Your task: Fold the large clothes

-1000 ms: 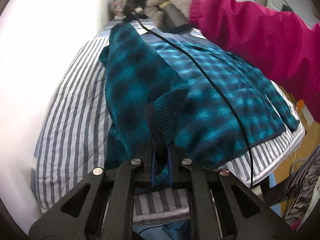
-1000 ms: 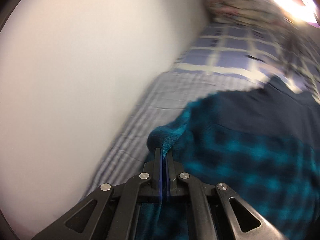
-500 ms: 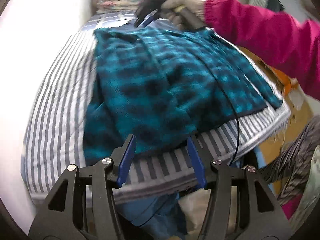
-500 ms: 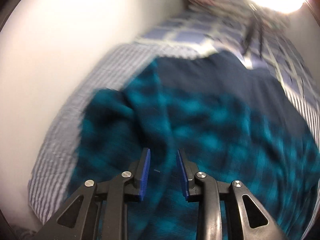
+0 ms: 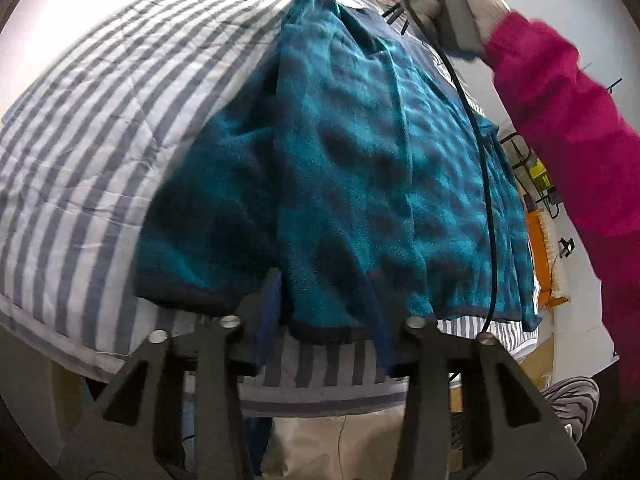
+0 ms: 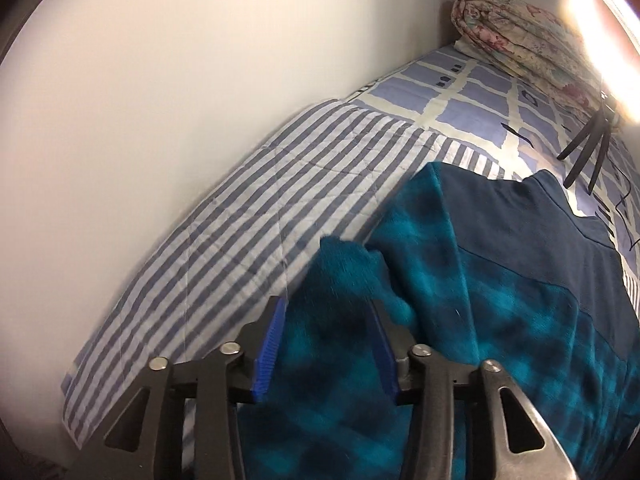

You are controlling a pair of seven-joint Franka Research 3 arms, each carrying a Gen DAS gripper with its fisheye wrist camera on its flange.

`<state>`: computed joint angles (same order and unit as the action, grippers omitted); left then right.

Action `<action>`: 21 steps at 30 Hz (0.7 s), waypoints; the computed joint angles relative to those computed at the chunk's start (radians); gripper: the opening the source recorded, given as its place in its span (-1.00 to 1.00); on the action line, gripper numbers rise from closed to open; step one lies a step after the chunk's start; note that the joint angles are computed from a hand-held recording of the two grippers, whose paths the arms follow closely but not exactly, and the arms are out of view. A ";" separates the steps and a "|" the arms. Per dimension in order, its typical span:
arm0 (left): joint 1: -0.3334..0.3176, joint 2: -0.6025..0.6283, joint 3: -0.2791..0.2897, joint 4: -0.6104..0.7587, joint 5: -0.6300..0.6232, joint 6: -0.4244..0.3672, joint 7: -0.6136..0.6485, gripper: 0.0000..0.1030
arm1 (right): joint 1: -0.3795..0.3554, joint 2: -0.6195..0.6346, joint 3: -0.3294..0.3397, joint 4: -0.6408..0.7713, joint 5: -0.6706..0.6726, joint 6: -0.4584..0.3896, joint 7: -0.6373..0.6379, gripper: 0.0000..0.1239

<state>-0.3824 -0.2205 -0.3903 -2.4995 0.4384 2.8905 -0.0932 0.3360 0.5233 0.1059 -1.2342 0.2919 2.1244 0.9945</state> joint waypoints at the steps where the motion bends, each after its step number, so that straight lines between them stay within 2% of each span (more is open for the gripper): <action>1: 0.004 0.005 -0.003 0.003 0.007 -0.001 -0.004 -0.25 | 0.014 0.014 -0.005 0.016 -0.015 0.001 0.019 -0.21; 5: 0.020 0.021 -0.008 0.009 0.038 -0.004 -0.030 -0.52 | 0.076 0.057 -0.043 0.050 -0.131 0.018 0.085 -0.25; 6: 0.027 0.025 -0.012 0.010 0.053 -0.005 -0.048 -0.71 | 0.084 0.063 -0.049 0.052 -0.152 0.018 0.099 -0.34; 7: 0.030 0.026 -0.015 0.011 0.065 -0.010 -0.062 -0.83 | 0.087 0.073 -0.052 0.061 -0.165 0.012 0.114 -0.61; 8: 0.033 0.031 -0.016 0.010 0.078 -0.003 -0.076 -0.84 | 0.086 0.079 -0.052 0.066 -0.170 0.008 0.126 -0.74; 10: 0.035 0.004 -0.018 -0.008 0.095 0.011 -0.106 -0.90 | 0.073 0.085 -0.043 0.073 -0.156 0.009 0.135 -0.85; 14: 0.028 -0.087 -0.023 -0.044 0.093 0.003 -0.117 -0.94 | 0.065 0.085 -0.033 0.083 -0.149 0.026 0.128 -0.90; 19: 0.023 -0.192 -0.032 -0.047 0.065 -0.150 -0.085 -0.94 | 0.073 0.106 -0.032 0.122 -0.151 0.041 0.140 -0.91; 21: 0.021 -0.206 -0.022 -0.073 0.035 -0.169 -0.099 -0.94 | 0.078 0.135 -0.033 0.164 -0.150 0.023 0.154 -0.91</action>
